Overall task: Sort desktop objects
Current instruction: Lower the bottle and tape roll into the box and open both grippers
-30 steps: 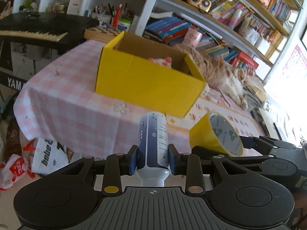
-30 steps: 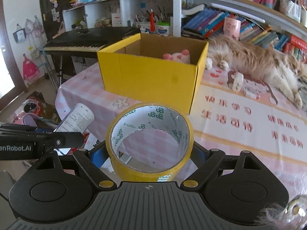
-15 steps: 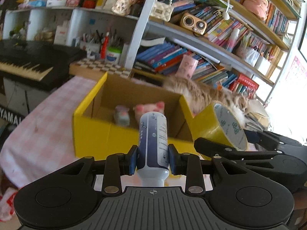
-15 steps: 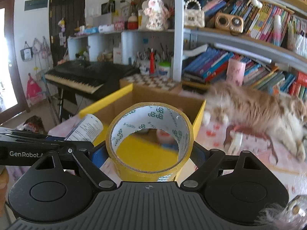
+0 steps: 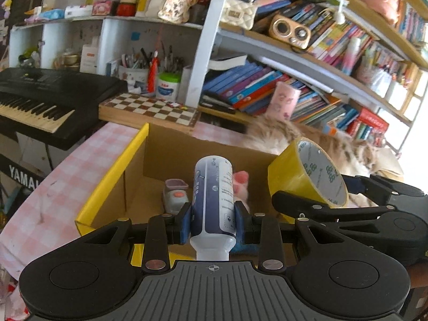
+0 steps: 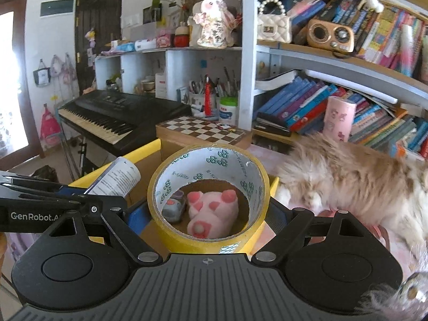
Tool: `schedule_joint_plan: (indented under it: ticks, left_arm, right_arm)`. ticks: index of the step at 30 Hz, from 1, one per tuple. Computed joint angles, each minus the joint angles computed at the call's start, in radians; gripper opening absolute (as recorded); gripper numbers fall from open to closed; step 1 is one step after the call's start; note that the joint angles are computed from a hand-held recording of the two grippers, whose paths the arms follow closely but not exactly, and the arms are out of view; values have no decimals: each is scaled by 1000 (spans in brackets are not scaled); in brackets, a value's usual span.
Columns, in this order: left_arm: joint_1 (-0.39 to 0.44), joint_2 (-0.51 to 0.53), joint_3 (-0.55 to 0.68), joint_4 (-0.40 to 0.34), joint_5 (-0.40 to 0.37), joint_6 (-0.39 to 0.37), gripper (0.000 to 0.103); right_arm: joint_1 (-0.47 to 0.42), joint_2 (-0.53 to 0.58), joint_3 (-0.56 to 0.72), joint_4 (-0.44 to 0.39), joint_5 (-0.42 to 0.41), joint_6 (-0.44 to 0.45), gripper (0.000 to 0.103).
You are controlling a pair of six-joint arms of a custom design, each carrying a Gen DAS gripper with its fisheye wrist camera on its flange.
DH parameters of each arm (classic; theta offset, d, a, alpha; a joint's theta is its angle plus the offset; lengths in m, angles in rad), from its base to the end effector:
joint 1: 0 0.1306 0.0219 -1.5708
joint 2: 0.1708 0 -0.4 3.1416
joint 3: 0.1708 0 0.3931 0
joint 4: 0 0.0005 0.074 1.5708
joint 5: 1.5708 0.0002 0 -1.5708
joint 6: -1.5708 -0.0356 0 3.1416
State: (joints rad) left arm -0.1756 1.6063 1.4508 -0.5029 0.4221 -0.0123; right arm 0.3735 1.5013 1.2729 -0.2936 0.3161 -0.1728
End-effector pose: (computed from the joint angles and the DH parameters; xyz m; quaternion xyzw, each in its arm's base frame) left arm 0.5648 -0.1155 0.3959 0.1742 0.8653 -0.2226 0.4140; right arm 0.5057 0.1858 0.3856 -0.0072 0.8584 0.0022 0.5129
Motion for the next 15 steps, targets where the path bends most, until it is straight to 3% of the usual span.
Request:
schedule_joint_plan:
  ticks: [8,15]
  left_arm:
    - [-32,88,89,-65,-95,-23,31]
    - [-49,151,145,-119,-158,-38,30]
  right_arm:
    - [-68,89,66,-18,-125,68,86]
    - [-102,162,128,-46,-198,214,85]
